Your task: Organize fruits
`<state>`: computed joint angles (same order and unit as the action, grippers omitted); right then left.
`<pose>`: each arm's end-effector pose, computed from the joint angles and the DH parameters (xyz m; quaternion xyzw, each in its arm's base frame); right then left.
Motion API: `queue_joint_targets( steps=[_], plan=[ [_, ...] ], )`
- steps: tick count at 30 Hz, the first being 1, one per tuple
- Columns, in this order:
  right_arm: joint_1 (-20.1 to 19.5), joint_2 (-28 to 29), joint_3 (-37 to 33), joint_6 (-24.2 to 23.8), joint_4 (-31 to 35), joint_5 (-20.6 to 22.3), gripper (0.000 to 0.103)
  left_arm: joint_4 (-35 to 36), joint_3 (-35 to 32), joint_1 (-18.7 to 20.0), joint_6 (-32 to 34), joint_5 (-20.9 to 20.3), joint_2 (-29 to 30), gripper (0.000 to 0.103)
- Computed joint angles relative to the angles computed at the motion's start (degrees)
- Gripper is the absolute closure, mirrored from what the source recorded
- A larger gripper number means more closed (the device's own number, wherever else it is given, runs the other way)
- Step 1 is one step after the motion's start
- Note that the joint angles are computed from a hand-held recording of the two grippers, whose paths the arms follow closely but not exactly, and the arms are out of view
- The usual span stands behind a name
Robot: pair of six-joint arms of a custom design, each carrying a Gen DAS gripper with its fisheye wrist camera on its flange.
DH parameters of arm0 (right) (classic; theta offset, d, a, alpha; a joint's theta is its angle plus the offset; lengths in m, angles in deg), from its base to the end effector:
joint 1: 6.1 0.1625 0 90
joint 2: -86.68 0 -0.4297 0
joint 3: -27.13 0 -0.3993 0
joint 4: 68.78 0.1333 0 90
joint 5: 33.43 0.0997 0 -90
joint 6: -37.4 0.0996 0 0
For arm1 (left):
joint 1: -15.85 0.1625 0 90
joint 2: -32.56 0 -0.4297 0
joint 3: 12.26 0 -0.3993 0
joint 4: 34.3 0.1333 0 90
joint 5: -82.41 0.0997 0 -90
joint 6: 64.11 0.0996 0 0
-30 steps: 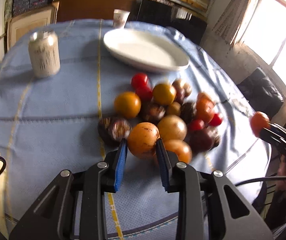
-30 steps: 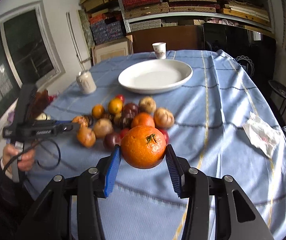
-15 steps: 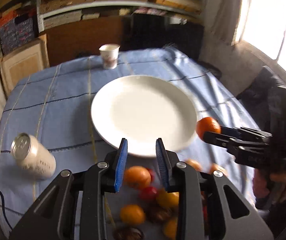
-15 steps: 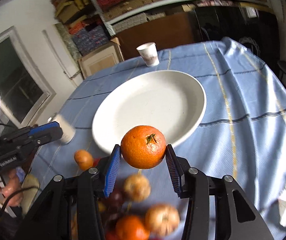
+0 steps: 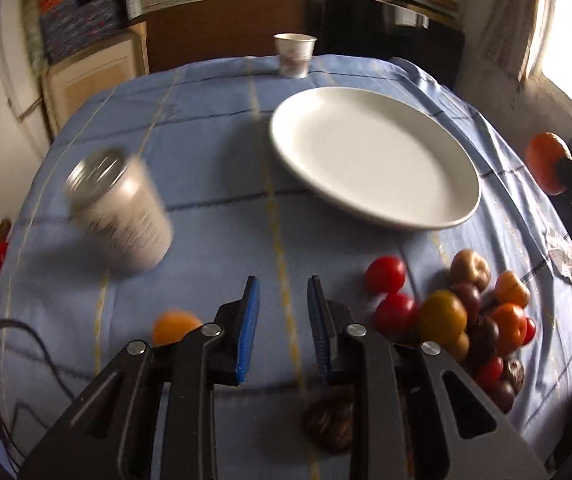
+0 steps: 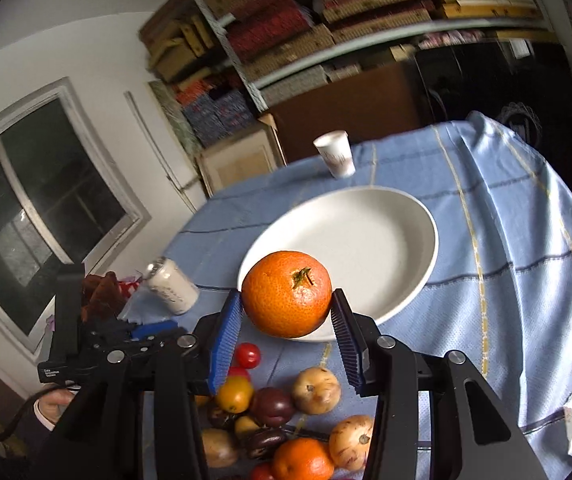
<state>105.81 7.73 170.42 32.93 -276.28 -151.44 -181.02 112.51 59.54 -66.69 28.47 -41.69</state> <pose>0.2241 -0.3253 0.2514 0.0926 -0.8695 0.4619 0.1481 -0.2133 -0.4692 0.1986 0.3381 0.8874 -0.1747 0.2601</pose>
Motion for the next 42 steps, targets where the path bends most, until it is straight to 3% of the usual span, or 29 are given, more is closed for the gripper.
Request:
queue_joint_targets(
  steps=[6, 8, 9, 11, 12, 13, 16, 18, 20, 25, 29, 31, 33, 38, 42],
  plan=[
    [0.20, 0.00, 0.36, -1.34, 1.33, 0.76, 0.057, -2.08, 5.39, 0.14, -1.18, 9.46, -6.90, 0.079],
    [0.33, 0.32, 0.27, -1.65, 1.67, 1.01, 0.057, -1.31, 4.86, 1.50, -1.50, 10.34, -6.84, 0.078],
    [0.39, 0.49, 0.25, -1.77, 1.72, 1.00, 0.057, -1.22, 4.47, 2.20, -1.43, 11.64, -6.16, 0.074],
    [0.54, 0.85, 0.30, -1.91, 1.61, 0.75, 0.057, -4.63, 5.36, 1.91, -0.11, 17.35, -4.43, 0.049],
    [0.52, 0.96, 0.34, -1.98, 1.59, 0.66, 0.057, -6.96, 6.16, 1.44, 0.79, 20.06, -3.82, 0.029],
    [0.38, 1.04, 0.38, -1.89, 1.64, 0.58, 0.057, -10.37, 7.22, 0.93, 2.79, 22.14, -3.52, 0.022],
    [0.03, 0.99, 0.37, -1.06, 2.89, 0.50, 0.057, -16.81, 8.62, 0.10, 9.04, 23.53, -4.82, 0.021],
    [-0.31, 0.94, 0.39, -0.80, 3.51, 1.17, 0.057, -17.31, 8.00, 0.49, 11.43, 24.83, -5.37, 0.018],
    [-0.31, 0.99, 0.41, -0.99, 3.91, 1.74, 0.057, -16.10, 6.35, 1.37, 12.75, 26.52, -5.24, 0.018],
    [0.21, 1.54, 0.40, -1.34, 4.14, 1.71, 0.057, -1.14, -3.21, 8.45, 8.30, 17.73, -3.71, 0.020],
    [0.38, 1.52, 0.47, -1.08, 3.96, 1.14, 0.057, 4.82, -6.21, 9.17, 7.20, 17.35, -1.02, 0.025],
    [0.22, 1.22, 0.36, -1.04, 4.48, 1.30, 0.057, 9.51, -7.79, 9.59, 4.30, 18.90, 0.79, 0.032],
    [0.41, 1.27, 0.35, -1.05, 4.36, 1.01, 0.057, 14.27, -9.19, 10.44, 1.43, 17.93, 1.49, 0.041],
    [0.55, 1.34, 0.22, -0.97, 5.11, 0.89, 0.057, 12.93, -6.91, 10.23, 0.81, 17.91, 0.28, 0.056],
    [0.72, 1.64, 0.00, -1.29, 5.44, 0.85, 0.057, 10.03, -4.69, 9.06, 3.02, 20.74, 0.37, 0.058]
  ],
)
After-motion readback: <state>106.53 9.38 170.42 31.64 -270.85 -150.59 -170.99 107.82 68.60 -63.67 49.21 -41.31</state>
